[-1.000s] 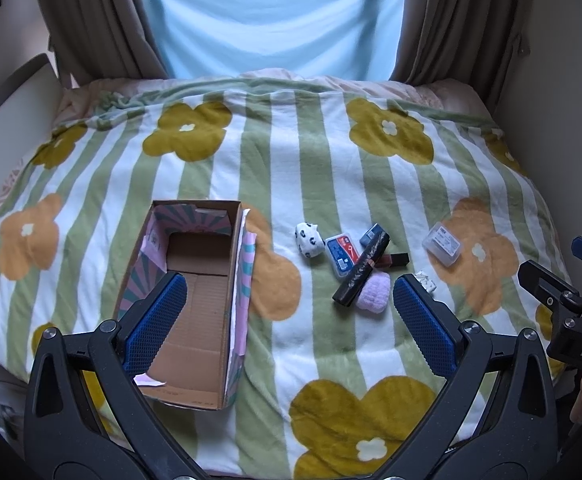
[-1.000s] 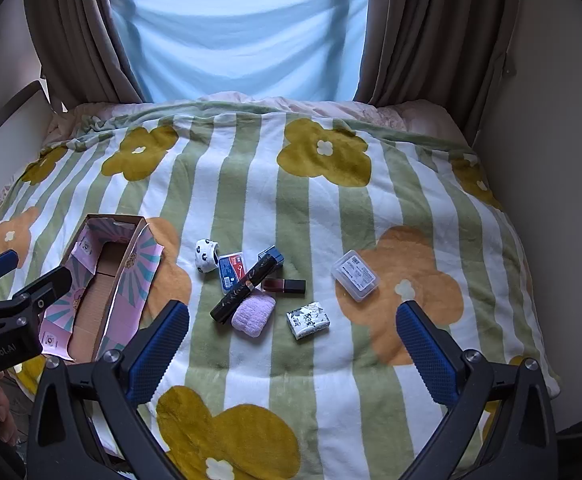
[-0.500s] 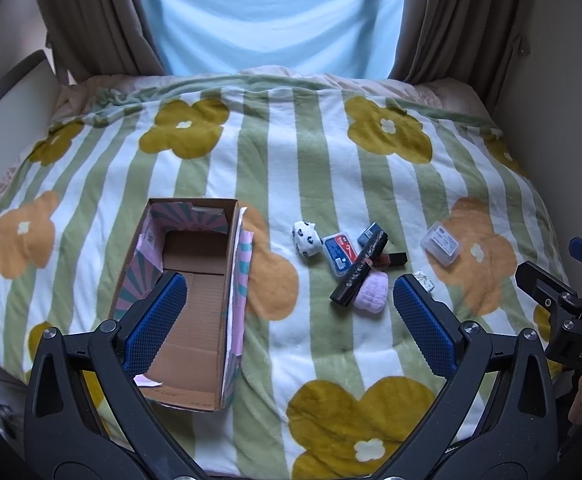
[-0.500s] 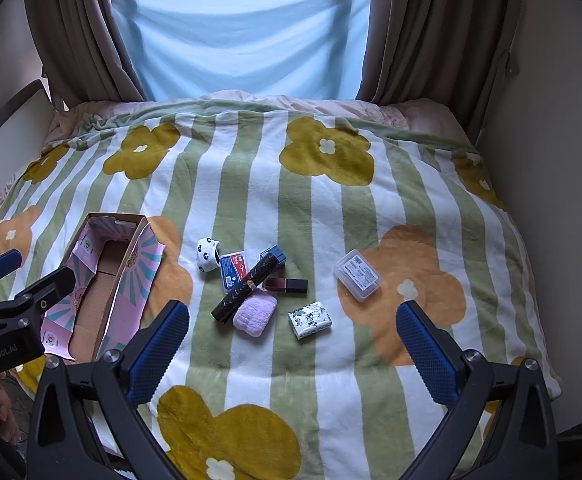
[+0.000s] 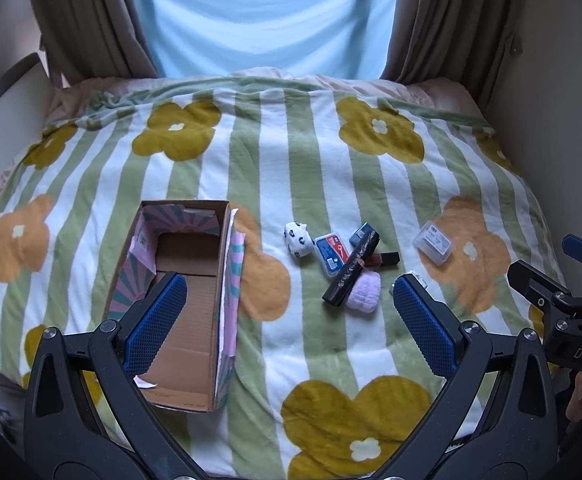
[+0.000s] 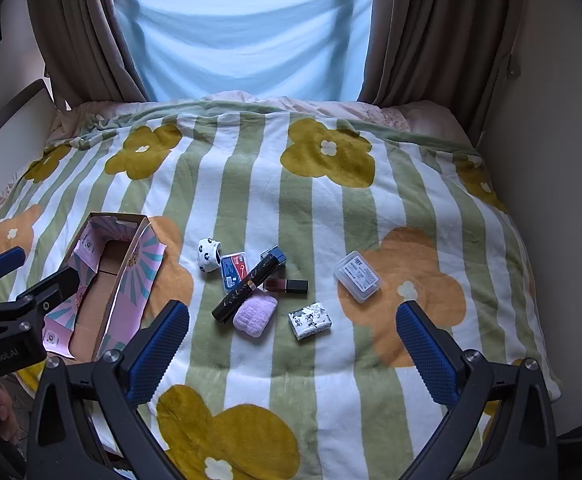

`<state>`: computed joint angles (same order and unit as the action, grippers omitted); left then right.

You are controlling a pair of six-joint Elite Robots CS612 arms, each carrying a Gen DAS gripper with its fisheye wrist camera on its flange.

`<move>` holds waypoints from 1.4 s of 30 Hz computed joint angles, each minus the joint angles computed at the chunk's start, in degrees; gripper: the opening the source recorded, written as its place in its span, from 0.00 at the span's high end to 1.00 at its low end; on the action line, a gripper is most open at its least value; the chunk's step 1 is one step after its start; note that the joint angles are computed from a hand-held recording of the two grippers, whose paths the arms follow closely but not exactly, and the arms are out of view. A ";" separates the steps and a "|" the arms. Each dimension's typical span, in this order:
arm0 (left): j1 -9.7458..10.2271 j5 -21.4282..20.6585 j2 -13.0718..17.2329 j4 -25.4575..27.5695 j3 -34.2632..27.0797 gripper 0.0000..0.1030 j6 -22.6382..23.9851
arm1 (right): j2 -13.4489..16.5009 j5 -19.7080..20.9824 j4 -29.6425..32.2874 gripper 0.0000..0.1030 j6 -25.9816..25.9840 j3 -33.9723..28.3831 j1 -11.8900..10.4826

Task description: Organize objects

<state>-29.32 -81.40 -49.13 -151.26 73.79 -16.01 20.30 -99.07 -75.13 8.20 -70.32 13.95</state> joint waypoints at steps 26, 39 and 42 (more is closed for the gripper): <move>0.00 -1.41 0.55 1.18 -1.37 0.01 0.36 | 0.10 0.12 0.03 0.01 -0.15 0.13 0.02; -0.43 -4.84 3.61 6.53 -5.69 0.01 -0.09 | -0.08 1.85 3.19 0.01 -1.45 0.55 -3.00; -0.53 -5.97 5.19 8.92 -7.74 0.01 -0.96 | -0.04 2.83 3.99 0.01 -2.50 1.36 -3.99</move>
<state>-29.84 -87.36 -43.94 -142.35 66.05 -16.96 20.26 -96.24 -71.14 5.70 -68.96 9.96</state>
